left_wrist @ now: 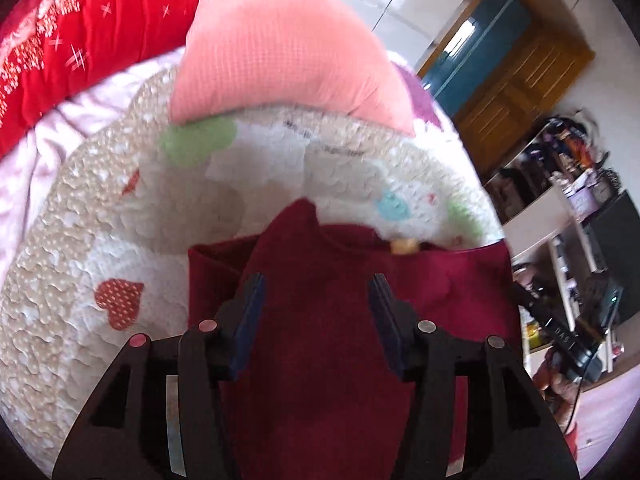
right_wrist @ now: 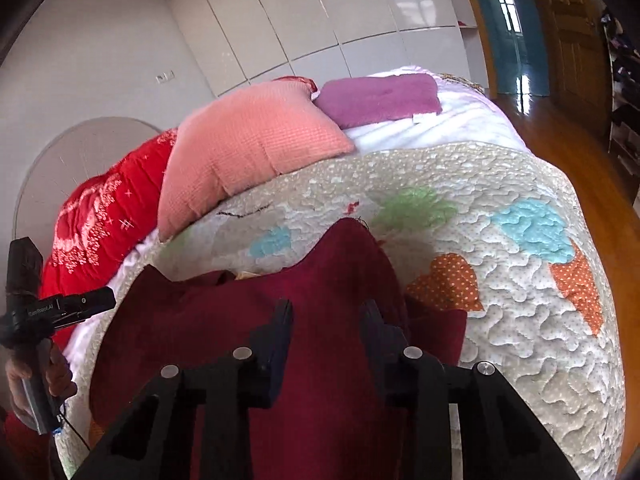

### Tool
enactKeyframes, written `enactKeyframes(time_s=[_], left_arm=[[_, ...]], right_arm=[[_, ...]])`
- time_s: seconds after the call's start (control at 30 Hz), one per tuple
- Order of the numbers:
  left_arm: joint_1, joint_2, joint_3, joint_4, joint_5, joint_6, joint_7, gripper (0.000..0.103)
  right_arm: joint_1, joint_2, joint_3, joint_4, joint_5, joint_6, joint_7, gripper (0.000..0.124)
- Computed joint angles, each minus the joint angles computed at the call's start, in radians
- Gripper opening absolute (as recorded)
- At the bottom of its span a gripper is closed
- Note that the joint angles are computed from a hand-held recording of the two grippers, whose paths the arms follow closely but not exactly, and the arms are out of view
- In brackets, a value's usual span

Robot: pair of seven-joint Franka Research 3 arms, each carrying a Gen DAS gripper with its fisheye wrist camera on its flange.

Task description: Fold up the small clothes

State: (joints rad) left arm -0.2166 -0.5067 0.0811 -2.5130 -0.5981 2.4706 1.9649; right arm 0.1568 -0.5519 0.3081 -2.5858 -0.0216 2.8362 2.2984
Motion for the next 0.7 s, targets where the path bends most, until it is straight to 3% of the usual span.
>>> enactKeyframes(time_s=[0.1,0.3,0.47,0.7], left_arm=[[0.035,0.088,-0.055,0.021,0.068,0.037,-0.094,0.051],[0.055,0.14,-0.12,0.014,0.207,0.143,-0.166,0.052],[0.034,0.071,-0.125,-0.045,0.313,0.19,-0.218,0.052],[0.006,-0.08,-0.098,-0.139,0.404,0.178,-0.263,0.052]], right_arm=[[-0.082,0.108,0.052,0.085,-0.081,-0.122,0.058,0.033],[-0.078,0.189,0.032,0.136,-0.228,-0.192,0.151,0.031],[0.007,0.085,-0.024,0.094,-0.213,-0.212,0.144,0.031],[0.079,-0.121,0.004,0.002,-0.123,-0.273,0.121,0.032]])
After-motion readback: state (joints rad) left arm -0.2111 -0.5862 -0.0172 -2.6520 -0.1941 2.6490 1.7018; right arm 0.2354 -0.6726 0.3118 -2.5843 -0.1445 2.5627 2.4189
